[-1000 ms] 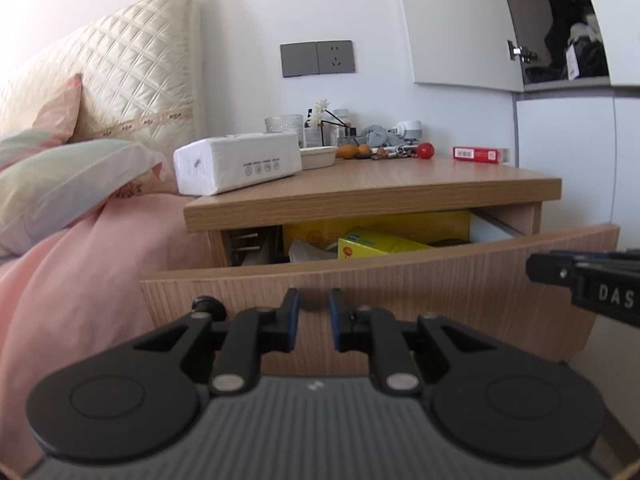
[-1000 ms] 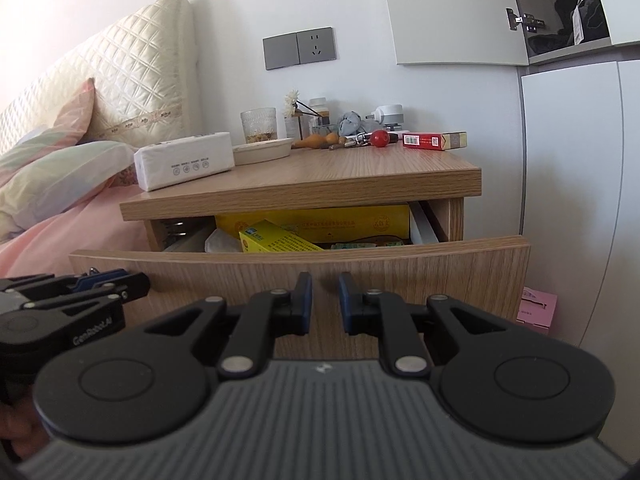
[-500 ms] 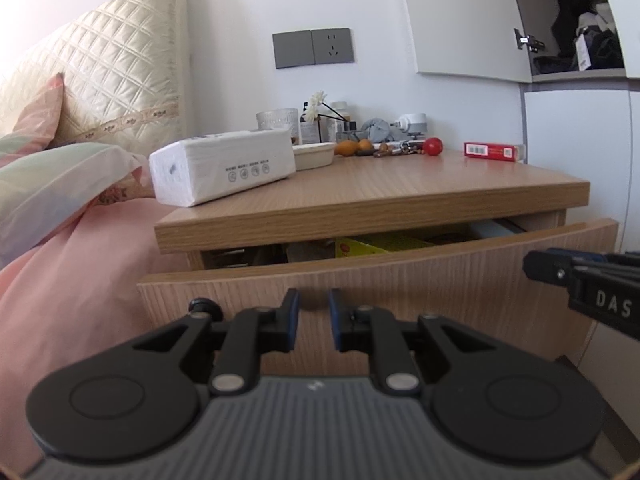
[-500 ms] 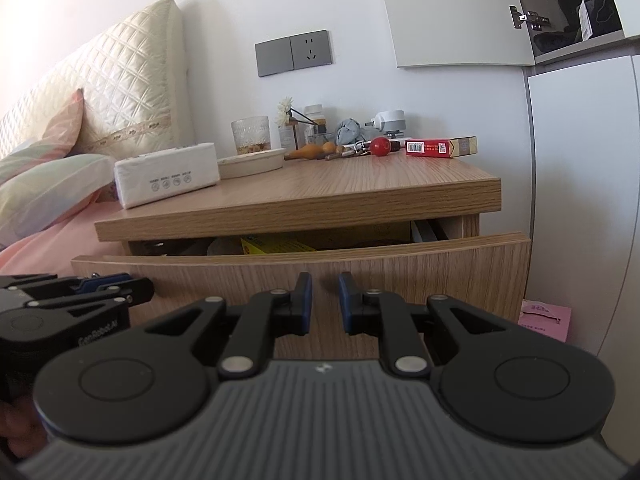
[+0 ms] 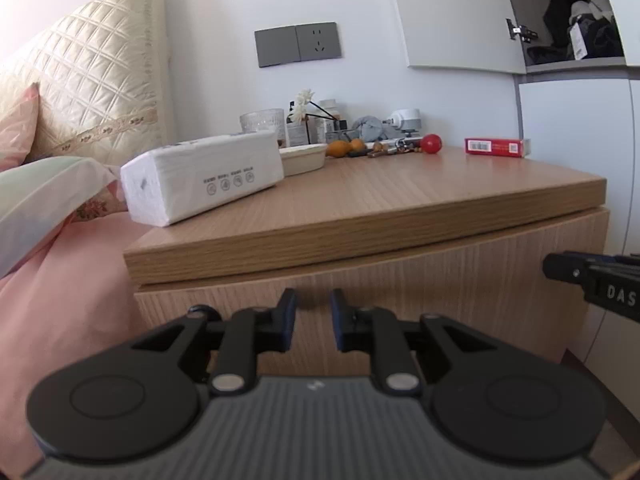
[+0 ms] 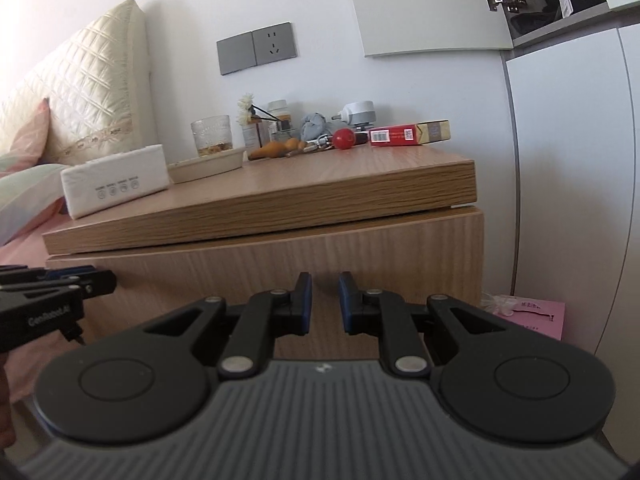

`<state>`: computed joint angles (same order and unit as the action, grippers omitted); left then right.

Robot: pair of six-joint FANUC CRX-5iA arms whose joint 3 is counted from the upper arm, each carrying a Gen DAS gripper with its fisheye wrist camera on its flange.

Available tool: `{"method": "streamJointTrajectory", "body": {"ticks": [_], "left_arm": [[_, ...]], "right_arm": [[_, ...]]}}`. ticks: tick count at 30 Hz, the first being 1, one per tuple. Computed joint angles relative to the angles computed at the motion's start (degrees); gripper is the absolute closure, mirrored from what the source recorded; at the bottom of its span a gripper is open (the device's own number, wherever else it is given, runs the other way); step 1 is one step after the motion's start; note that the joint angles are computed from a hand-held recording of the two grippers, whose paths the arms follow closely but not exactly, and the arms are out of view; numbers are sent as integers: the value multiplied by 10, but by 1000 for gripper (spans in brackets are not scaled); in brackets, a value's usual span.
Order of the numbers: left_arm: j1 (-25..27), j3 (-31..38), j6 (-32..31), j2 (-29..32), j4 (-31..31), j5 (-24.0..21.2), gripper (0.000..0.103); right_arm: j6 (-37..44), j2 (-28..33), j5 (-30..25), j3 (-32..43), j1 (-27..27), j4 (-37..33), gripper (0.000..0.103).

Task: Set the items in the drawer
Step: 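Back both tools away from the closed drawer and open the left gripper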

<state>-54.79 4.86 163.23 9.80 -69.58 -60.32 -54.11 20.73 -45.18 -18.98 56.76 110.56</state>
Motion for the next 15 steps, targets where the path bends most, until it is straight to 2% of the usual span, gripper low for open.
{"method": "streamJointTrajectory", "body": {"ticks": [15], "left_arm": [[16, 3, 0, 4, 2, 22, 82]], "right_arm": [[-41, -3, 13, -2, -23, 26, 86]]}}
